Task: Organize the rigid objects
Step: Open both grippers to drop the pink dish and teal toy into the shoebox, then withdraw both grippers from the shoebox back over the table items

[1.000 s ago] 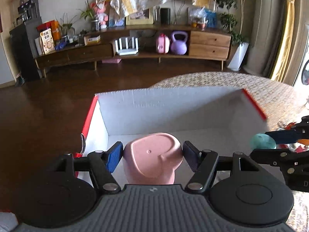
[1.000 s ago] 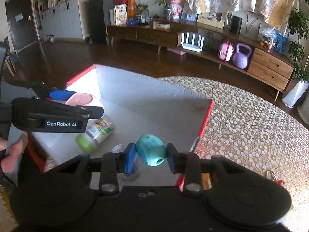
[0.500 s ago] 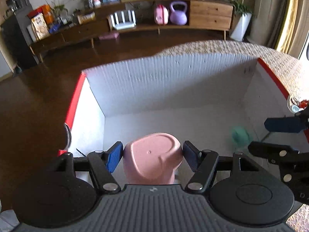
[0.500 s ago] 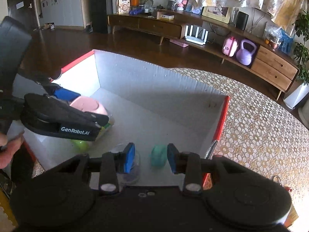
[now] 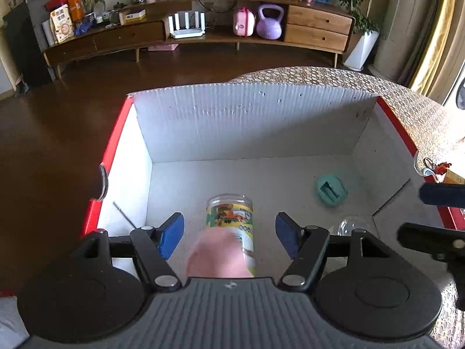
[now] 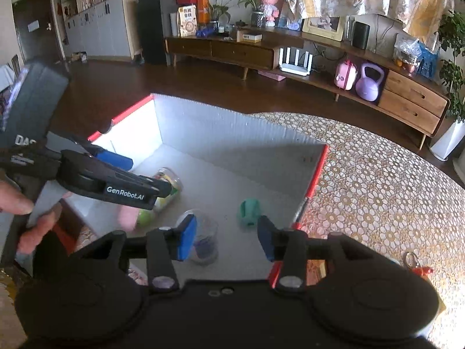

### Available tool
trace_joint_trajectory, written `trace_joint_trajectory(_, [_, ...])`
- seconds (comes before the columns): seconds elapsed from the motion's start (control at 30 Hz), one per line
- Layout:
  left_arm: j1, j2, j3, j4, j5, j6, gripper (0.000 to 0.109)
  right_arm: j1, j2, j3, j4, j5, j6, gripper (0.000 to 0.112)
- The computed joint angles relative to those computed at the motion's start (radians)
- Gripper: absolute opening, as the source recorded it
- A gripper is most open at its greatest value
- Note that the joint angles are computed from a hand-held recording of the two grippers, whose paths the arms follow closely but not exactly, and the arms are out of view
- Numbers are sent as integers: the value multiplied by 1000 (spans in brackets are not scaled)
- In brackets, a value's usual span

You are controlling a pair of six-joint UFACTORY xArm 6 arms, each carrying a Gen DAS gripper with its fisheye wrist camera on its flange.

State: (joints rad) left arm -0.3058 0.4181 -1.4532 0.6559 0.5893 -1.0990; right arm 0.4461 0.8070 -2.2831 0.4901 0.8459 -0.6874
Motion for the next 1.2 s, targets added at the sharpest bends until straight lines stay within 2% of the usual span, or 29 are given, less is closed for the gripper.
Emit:
trace_joint_trajectory(0.1, [-14,-33,32,51,0,-56,69,-15,-84,115,58,-32,-55,48])
trace_joint_trajectory(0.4, [-88,-119,77,203,26,-182,69,-60,-254,328,185,-70,-170,54])
trace_joint_trajectory(0.53, [-127,-135,67,225,23,-210,69,-82,-324,415,236,-82,-216,62])
trace_joint_trajectory(0.63, [-156,-145,65,246,15,-232,69,-110,-377,481,276,-90,-249,63])
trace_joint_trajectory(0.73, [-188,-140,45,255,16,-242,76,-140,-418,530,312,-88,-274,65])
trace_joint_trajectory(1.03, [-265,-67,-54,260,4,-266,76,-243,-508,660,397,-112,-326,87])
trace_joint_trajectory(1.13, [-281,-35,-88,259,-3,-276,83,-272,-528,705,419,-133,-341,91])
trace_joint_trajectory(1.2, [-291,-10,-115,270,-11,-291,84,-289,-540,733,431,-145,-361,95])
